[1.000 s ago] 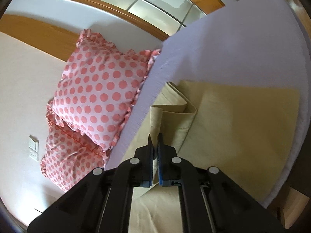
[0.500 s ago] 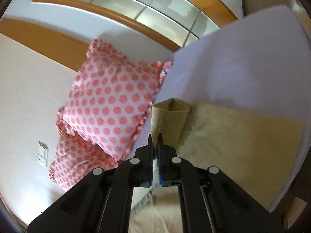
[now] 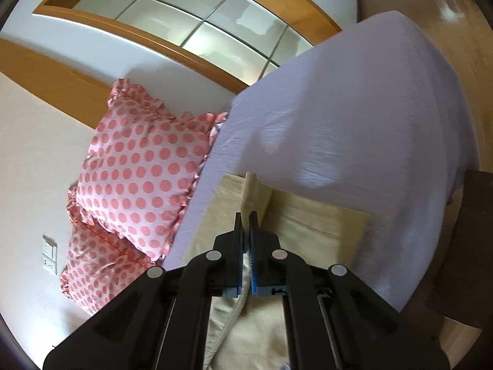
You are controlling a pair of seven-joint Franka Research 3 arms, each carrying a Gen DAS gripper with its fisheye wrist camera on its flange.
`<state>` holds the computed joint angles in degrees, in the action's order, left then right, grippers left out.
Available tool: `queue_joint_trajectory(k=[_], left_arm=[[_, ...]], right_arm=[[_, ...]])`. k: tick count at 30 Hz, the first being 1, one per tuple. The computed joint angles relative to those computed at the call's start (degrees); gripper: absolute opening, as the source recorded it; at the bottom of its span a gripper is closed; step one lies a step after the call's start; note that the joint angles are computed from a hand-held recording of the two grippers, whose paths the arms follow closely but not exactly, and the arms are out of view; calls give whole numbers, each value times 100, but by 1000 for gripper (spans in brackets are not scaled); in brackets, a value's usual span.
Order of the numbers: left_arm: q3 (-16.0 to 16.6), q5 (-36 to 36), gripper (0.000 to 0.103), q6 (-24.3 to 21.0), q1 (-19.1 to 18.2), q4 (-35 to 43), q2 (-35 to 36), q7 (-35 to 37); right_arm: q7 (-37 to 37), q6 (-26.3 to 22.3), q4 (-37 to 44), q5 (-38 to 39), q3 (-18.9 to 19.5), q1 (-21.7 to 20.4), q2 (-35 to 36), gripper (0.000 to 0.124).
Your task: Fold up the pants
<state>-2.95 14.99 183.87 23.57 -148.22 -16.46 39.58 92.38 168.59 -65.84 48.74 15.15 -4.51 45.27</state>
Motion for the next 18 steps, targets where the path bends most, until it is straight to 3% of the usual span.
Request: queue_joint_trajectory(k=[2,5,8,10,12,13,15,18], left_arm=[[-121,43,14,88,127,-73,-23,-32],[206,-47,16,138,-203,-133,28,112],[396,-171,24,246,-374,-279,-49,218],[-92,-180,28,255,141,-411,-232,119],[-713,-171,33,286,834,-596,-511,-61],[-871,-197,33,355,1036,-693,-627,-139],[-1056,-282,36,499,1291,-829,-768,-249],[-1483,-539,44,651,1791,-1025,-998,-411]], right_arm=[[-61,56,-192,58,33,-49,-107,4],[-66,52,-407,74,-17,-57,-242,4],[477,-207,-625,-424,-590,255,-455,5],[896,-264,-872,-862,-995,498,-670,7],[1085,-115,-1146,-1087,-1124,570,-879,28],[1101,5,-1227,-1138,-1109,558,-926,50],[1194,201,-1339,-1280,-1155,588,-978,54],[1369,61,-1186,-1482,-1188,591,-834,54]])
